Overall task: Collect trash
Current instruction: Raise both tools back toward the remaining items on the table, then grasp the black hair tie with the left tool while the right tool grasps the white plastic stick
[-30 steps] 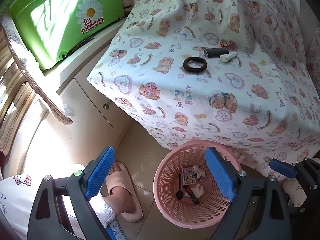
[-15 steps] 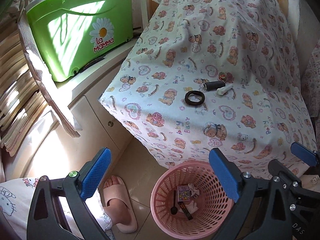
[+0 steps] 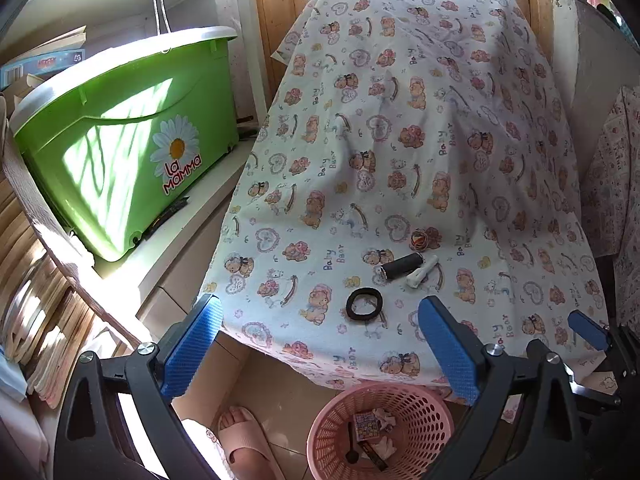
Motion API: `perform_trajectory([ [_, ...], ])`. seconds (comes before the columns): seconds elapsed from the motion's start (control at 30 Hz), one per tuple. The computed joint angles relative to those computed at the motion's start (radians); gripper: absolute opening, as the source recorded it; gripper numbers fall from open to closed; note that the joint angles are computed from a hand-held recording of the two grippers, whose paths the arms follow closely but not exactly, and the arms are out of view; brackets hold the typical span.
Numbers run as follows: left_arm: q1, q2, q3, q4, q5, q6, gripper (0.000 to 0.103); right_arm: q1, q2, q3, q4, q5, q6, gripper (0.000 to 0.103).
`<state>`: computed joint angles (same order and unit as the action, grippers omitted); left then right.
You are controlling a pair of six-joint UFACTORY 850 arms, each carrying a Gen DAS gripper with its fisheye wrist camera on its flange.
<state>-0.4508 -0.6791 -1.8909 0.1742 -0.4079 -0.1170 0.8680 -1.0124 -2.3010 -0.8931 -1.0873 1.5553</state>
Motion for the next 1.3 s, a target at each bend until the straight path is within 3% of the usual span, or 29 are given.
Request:
perform_trajectory([
  [0.27,0.009,-0.060,-0.069,-0.180,-0.094,0.163,0.096,-0.012,0.022,0.039,-0.002,0.001,0.043,0.066],
  [0.43,0.024,-0.120,-0.164,-0.272,-0.190,0.255,0.084,-0.024,0.030,0.055,0.004,0.013,0.066,0.066],
  [0.47,0.026,-0.133,-0.183,-0.280,-0.208,0.261,0.078,-0.026,0.030,0.055,0.004,0.013,0.068,0.066],
  [0.63,0.044,-0.236,-0.325,-0.379,-0.373,0.353,0.066,-0.034,0.037,0.062,0.001,0.023,0.076,0.066],
  [0.7,0.040,-0.267,-0.360,-0.386,-0.419,0.368,0.051,-0.036,0.038,0.063,0.005,0.030,0.076,0.066],
  [0.87,0.020,-0.299,-0.403,-0.339,-0.396,0.367,0.051,-0.041,0.034,0.053,0.006,0.030,0.067,0.066],
  [0.97,0.008,-0.384,-0.539,-0.305,-0.463,0.375,0.053,-0.045,0.042,0.065,0.011,0.042,0.076,0.066],
  [1.13,-0.004,-0.458,-0.645,-0.263,-0.484,0.358,0.053,-0.048,0.044,0.069,0.016,0.037,0.079,0.066],
  [1.3,-0.007,-0.540,-0.784,-0.250,-0.543,0.347,0.045,-0.051,0.053,0.087,0.019,0.036,0.093,0.066],
])
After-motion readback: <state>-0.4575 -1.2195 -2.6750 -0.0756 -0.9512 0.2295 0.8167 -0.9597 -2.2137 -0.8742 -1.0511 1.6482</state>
